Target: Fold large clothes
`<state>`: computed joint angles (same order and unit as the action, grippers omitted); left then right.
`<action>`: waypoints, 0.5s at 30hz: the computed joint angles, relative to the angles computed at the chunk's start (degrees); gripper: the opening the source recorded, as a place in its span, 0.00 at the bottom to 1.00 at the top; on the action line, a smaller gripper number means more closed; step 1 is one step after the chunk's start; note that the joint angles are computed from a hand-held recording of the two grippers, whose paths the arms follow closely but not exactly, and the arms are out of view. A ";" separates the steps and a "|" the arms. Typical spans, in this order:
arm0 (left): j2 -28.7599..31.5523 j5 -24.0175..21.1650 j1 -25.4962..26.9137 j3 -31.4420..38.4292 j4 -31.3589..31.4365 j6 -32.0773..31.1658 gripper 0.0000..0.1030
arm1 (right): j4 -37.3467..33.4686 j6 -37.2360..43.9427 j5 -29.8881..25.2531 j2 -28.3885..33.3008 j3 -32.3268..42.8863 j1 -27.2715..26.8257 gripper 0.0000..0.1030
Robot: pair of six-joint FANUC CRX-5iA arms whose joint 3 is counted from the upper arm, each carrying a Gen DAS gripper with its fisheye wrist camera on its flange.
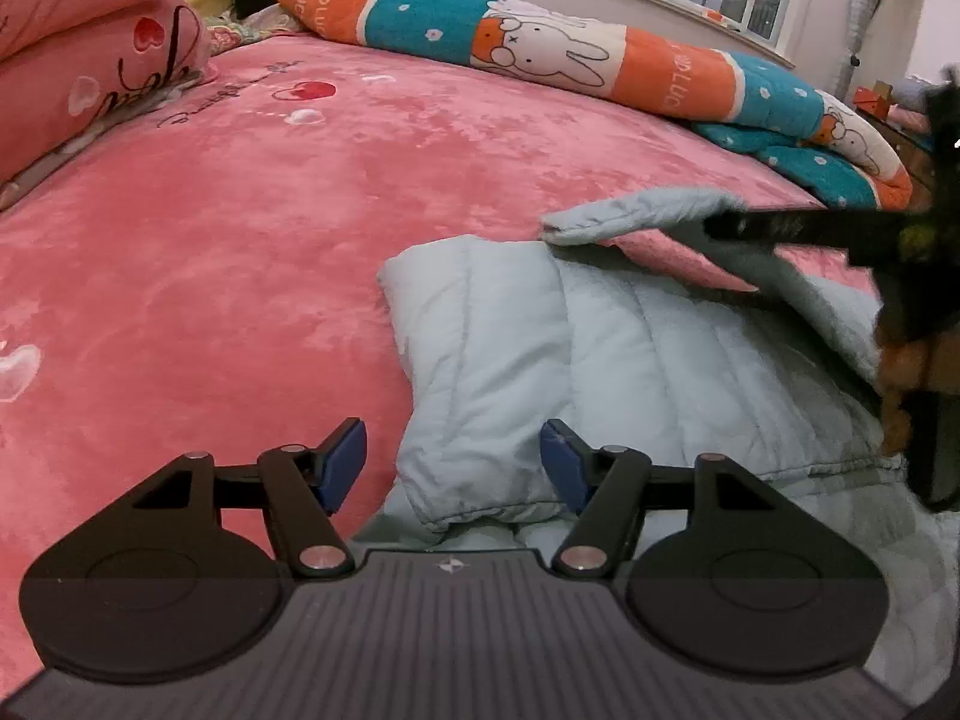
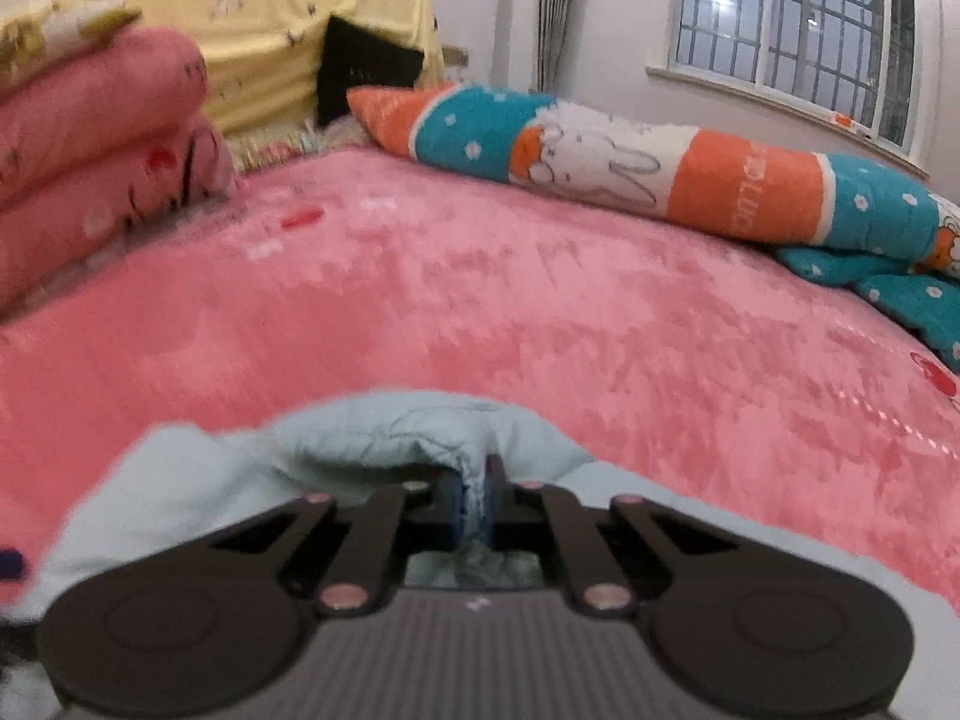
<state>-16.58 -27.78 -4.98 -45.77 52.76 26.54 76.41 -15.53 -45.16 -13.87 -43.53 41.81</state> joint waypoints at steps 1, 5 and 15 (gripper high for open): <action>-0.06 0.03 0.06 -0.04 0.04 0.05 0.77 | 0.99 -1.15 0.95 -0.85 -0.36 -0.07 0.03; -0.41 0.24 0.31 -0.19 -0.26 1.15 0.78 | 5.22 -6.19 7.33 -4.37 -2.15 -0.48 0.03; -1.87 0.83 1.10 -0.93 -0.80 2.70 0.82 | -7.28 4.91 8.26 -1.72 -1.19 8.88 0.04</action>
